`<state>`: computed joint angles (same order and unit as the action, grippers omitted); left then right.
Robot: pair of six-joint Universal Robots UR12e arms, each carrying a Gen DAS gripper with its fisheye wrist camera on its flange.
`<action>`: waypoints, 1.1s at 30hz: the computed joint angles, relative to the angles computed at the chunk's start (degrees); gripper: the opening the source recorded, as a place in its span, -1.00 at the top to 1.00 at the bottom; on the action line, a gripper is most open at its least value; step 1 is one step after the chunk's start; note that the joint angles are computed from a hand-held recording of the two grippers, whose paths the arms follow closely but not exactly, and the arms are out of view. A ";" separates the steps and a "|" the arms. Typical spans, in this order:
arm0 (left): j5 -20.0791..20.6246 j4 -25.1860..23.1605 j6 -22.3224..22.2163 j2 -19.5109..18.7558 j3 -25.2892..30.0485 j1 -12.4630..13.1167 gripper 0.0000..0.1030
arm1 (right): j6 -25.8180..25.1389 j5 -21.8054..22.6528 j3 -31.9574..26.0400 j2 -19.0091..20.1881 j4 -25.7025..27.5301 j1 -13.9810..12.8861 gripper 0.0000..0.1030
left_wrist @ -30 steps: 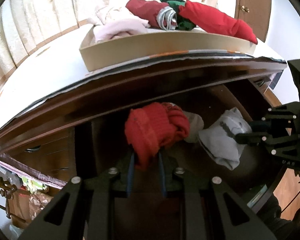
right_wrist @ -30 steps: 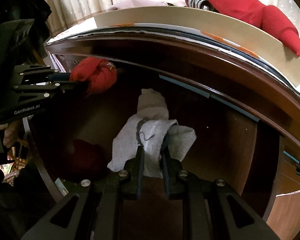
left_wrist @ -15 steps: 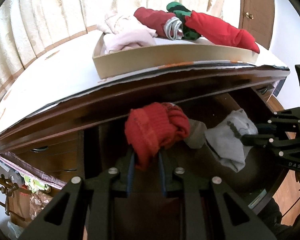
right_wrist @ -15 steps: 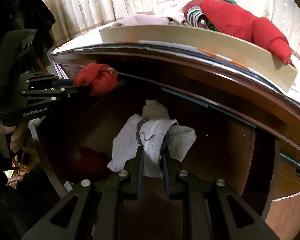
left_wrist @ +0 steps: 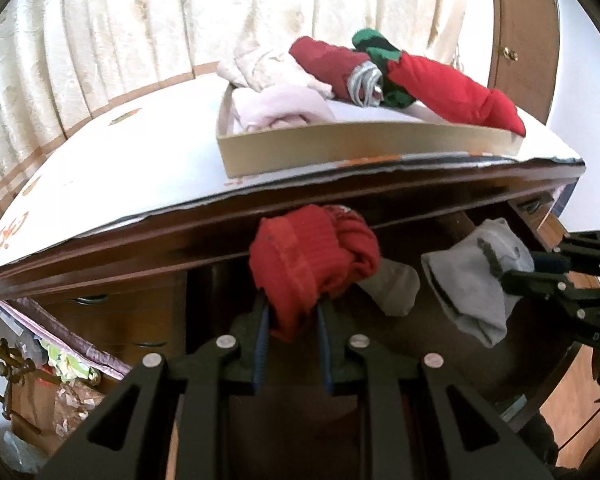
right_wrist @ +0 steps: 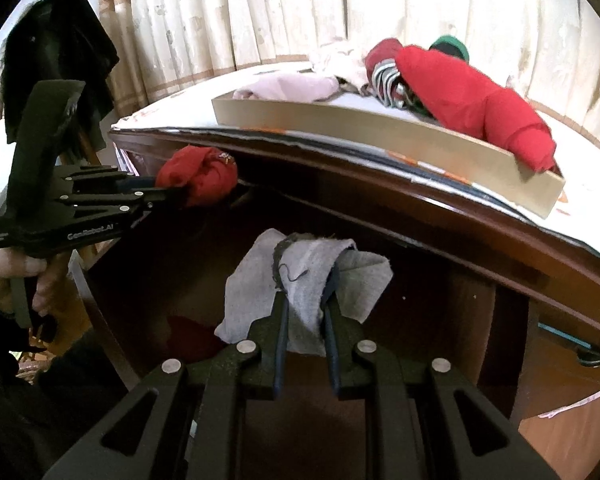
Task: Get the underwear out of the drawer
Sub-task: 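Lift the red and grey underwear up out of the drawer with both tools, then carry both held underwear over the cardboard tray and lower them in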
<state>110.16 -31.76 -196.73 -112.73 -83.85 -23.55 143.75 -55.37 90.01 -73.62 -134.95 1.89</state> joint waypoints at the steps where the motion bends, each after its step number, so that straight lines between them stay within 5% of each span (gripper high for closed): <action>1: 0.26 0.50 -0.20 0.08 -0.14 -0.01 0.63 | 0.26 0.41 0.23 -0.13 -0.64 -0.11 0.65; 33: 7.12 10.55 2.72 0.53 0.31 -0.73 0.63 | 8.63 6.50 0.78 -1.13 -15.84 -1.52 0.65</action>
<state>117.28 -21.21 -194.01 -112.21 -83.54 -24.28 152.38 -48.87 90.79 -74.75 -150.79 0.37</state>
